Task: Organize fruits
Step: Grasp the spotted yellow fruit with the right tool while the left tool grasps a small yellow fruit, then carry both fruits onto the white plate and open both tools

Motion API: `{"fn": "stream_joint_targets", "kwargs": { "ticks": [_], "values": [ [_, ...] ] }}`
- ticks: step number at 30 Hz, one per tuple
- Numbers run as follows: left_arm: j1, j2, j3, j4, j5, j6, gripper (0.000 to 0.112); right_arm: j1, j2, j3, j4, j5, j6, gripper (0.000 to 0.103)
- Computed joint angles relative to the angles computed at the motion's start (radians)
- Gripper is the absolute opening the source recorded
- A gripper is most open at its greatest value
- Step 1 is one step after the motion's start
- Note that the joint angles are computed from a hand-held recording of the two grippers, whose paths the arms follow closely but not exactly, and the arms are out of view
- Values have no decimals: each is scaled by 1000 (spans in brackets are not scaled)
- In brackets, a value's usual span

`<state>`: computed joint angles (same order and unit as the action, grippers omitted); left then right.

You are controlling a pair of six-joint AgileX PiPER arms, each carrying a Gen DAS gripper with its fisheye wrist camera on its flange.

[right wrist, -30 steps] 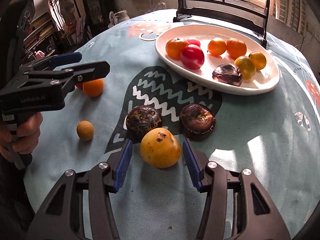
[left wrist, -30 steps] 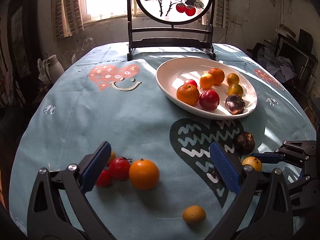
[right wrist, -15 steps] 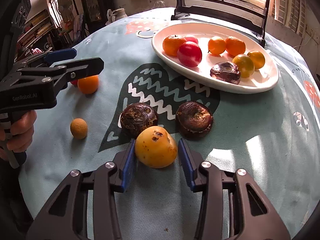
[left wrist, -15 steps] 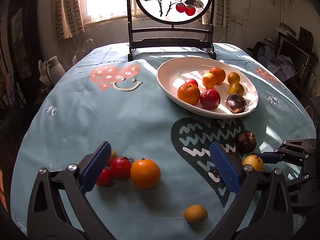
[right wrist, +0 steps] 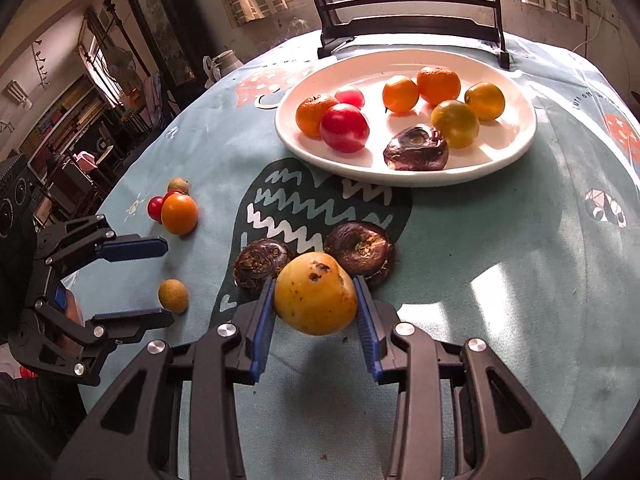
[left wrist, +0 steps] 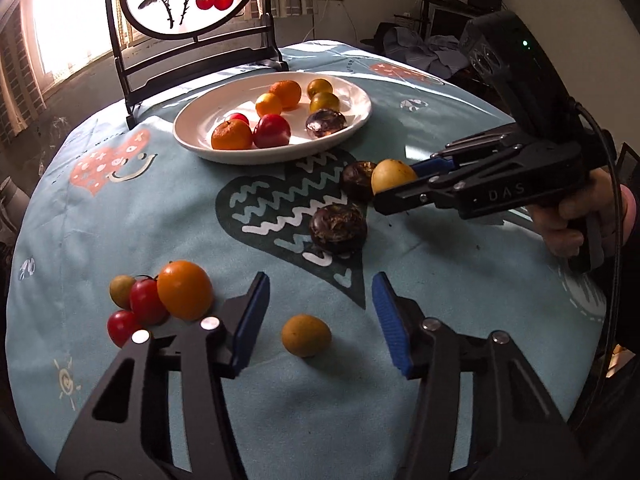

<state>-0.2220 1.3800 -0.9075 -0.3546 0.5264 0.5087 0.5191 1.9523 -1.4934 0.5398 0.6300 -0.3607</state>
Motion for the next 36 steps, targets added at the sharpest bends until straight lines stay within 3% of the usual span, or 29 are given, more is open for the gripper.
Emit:
{"fn": "stream_joint_targets", "kwargs": {
  "ticks": [4,9,19,27,32,34,36],
  "values": [
    [-25,30,-9,120,2,-117,52,0,-1,4,0,-2,-4,38],
    [-33,37,0,158,12,-131,44,1,1,3,-6,-3,-1,38],
    [-1,47,4,111,41,-83,30,1,2,4,-7,-3,-2,38],
    [21,49,-1,47,41,-45,29,2,0,8,3,-12,-8,38],
    [70,68,-84,-109,92,33,29,-2,-51,79,91,-140,-80,38],
    [51,96,-159,-31,100,-76,29,2,-72,117,96,-239,-71,38],
    [36,149,-262,39,122,-185,29,17,-73,125,-31,-324,59,38]
  ]
}}
